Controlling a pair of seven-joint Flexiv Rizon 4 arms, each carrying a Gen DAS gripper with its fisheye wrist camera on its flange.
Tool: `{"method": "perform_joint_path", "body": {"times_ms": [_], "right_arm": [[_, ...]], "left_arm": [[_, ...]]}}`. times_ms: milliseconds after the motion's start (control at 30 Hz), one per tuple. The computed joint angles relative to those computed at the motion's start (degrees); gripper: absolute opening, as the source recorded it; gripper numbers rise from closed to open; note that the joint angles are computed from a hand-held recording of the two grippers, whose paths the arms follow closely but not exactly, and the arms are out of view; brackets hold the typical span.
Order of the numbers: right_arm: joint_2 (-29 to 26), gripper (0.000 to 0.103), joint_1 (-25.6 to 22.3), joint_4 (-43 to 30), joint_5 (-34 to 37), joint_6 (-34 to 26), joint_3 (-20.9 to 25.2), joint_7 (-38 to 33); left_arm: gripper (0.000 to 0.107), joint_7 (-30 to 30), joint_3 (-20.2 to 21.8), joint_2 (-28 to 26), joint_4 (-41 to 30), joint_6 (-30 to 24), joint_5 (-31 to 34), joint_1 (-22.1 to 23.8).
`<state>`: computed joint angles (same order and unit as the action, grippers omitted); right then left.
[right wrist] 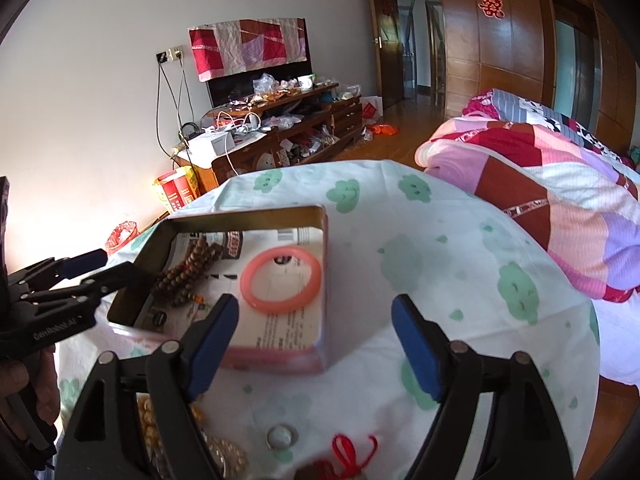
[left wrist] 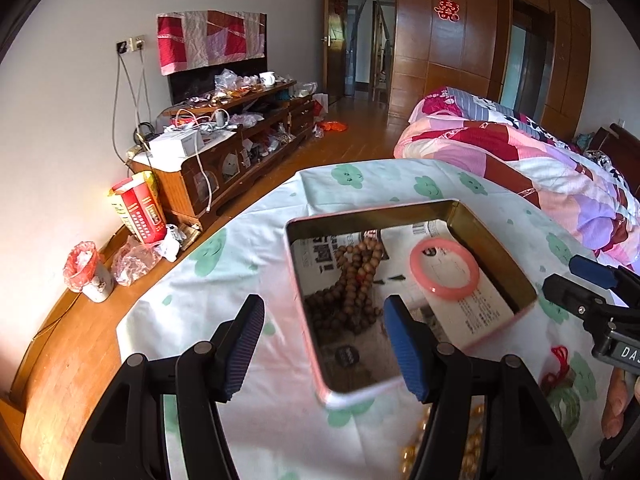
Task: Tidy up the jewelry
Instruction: 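Open both tools to drop the bracelet and bangle into the tin, withdraw, then grasp the gold pearl bead strand with the left tool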
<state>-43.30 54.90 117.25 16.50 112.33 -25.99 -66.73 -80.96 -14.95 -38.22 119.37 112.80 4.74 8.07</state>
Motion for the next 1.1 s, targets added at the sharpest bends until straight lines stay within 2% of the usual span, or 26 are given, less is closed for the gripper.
{"method": "perform_joint_path", "body": {"times_ms": [133, 233, 300, 567, 667, 833, 900, 1000, 1033, 1067, 1100], "right_arm": [[0.47, 0.081, 1.83, 2.50, 1.56, 1.18, -0.70, -0.57], [0.61, 0.082, 4.10, 4.53, 3.29, 1.57, -1.83, -1.15], [0.08, 0.086, 6.30, 5.87, 5.07, 2.07, -3.18, -1.14], [-1.19, 0.086, 10.04, 10.01, 10.09, 4.50, -3.28, -0.40], [-1.03, 0.086, 9.36, 10.46, 11.63, 5.78, -2.18, 0.79], [-1.74, 0.088, 10.43, 10.30, 14.06, 6.17, -3.28, 1.04], [-1.74, 0.088, 10.35, 10.23, 14.07, 5.91, -3.24, 1.13], [-1.74, 0.088, 10.35, 10.11, 13.72, 4.93, -3.53, 1.43], [-1.74, 0.088, 10.42, 10.12, 13.47, 4.49, -3.65, 1.63], [-1.74, 0.088, 10.49, 10.21, 13.20, 4.08, -3.75, 1.89], [-1.76, 0.088, 10.59, 10.26, 12.92, 3.71, -3.96, 2.21]], "left_arm": [[0.062, -1.26, 1.47, 1.29, 3.54, 2.90, 0.23, -0.58], [0.062, -2.32, 4.31, 1.89, 6.41, 5.85, -0.46, -3.24], [0.062, -2.62, 5.45, 1.93, 7.56, 6.71, -0.73, -4.43], [0.062, -2.28, 4.42, 1.84, 9.55, 5.88, 1.26, -5.66], [0.062, -2.07, 3.71, 1.50, 9.59, 5.59, 1.86, -5.89], [0.062, -0.54, 3.95, 0.76, 9.01, 4.38, 1.74, -7.05], [0.062, -0.67, 2.56, 0.25, 8.88, 4.53, 2.56, -5.68], [0.061, -0.67, -2.29, -0.91, 8.20, 2.41, 5.77, -0.80], [0.050, -0.49, -3.73, -1.30, 8.11, 1.44, 6.44, 0.63], [0.044, -1.72, -6.20, -1.91, 7.63, -0.23, 9.24, 3.43], [0.039, -0.15, -7.82, -2.23, 8.13, -0.19, 8.29, 4.63]]}}
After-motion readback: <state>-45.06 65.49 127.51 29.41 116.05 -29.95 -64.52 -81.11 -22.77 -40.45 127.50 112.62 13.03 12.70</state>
